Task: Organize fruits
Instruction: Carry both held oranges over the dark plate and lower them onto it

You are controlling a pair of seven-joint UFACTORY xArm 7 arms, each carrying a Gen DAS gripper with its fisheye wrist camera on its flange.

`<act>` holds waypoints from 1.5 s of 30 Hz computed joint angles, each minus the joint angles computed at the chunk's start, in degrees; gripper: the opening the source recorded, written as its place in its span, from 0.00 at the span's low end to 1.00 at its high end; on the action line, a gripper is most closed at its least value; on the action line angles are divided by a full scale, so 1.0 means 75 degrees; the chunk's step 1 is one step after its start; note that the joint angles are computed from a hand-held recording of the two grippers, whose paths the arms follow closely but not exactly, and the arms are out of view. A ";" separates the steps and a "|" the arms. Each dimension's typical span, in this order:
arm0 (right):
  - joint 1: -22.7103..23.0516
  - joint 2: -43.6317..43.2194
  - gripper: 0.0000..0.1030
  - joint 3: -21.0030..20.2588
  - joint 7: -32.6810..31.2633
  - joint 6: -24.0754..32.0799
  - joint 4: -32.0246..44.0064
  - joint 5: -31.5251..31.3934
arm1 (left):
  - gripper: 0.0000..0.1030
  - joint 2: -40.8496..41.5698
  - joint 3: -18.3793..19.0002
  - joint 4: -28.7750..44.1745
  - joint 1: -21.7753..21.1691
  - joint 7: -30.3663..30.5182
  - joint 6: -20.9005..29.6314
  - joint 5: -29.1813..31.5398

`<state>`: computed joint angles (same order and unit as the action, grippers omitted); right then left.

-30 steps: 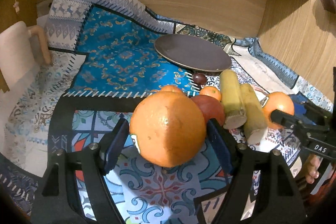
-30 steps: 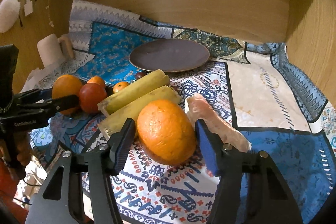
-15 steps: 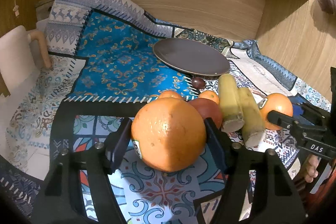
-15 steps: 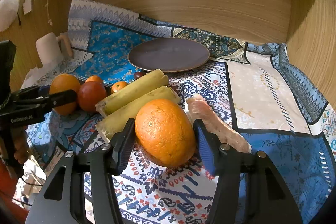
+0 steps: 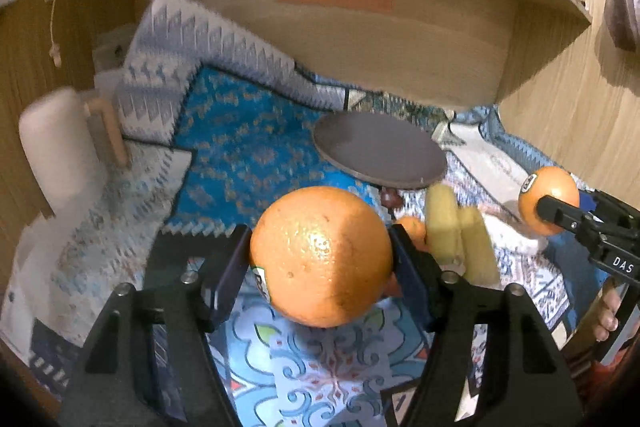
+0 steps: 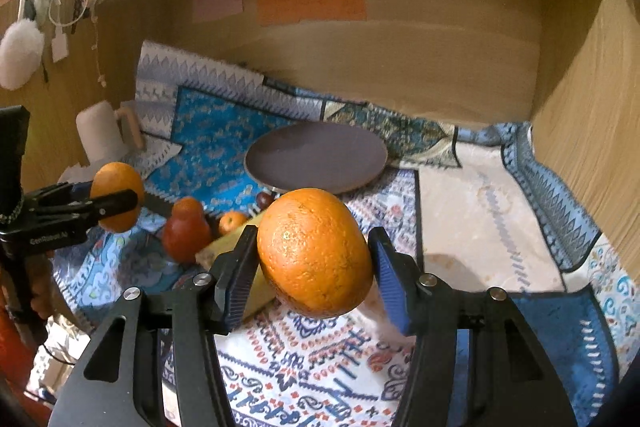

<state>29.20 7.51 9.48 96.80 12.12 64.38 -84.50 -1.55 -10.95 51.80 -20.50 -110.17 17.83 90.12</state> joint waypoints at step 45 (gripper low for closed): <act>0.0009 0.2980 0.51 -0.0547 -0.5856 0.0254 0.4252 0.3986 | 0.66 0.2874 0.1062 0.4293 -0.0540 0.4533 -0.0004 -0.3325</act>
<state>29.26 29.86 5.37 52.88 14.02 96.27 -54.60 20.00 -2.98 83.99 -24.55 -76.17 17.80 65.18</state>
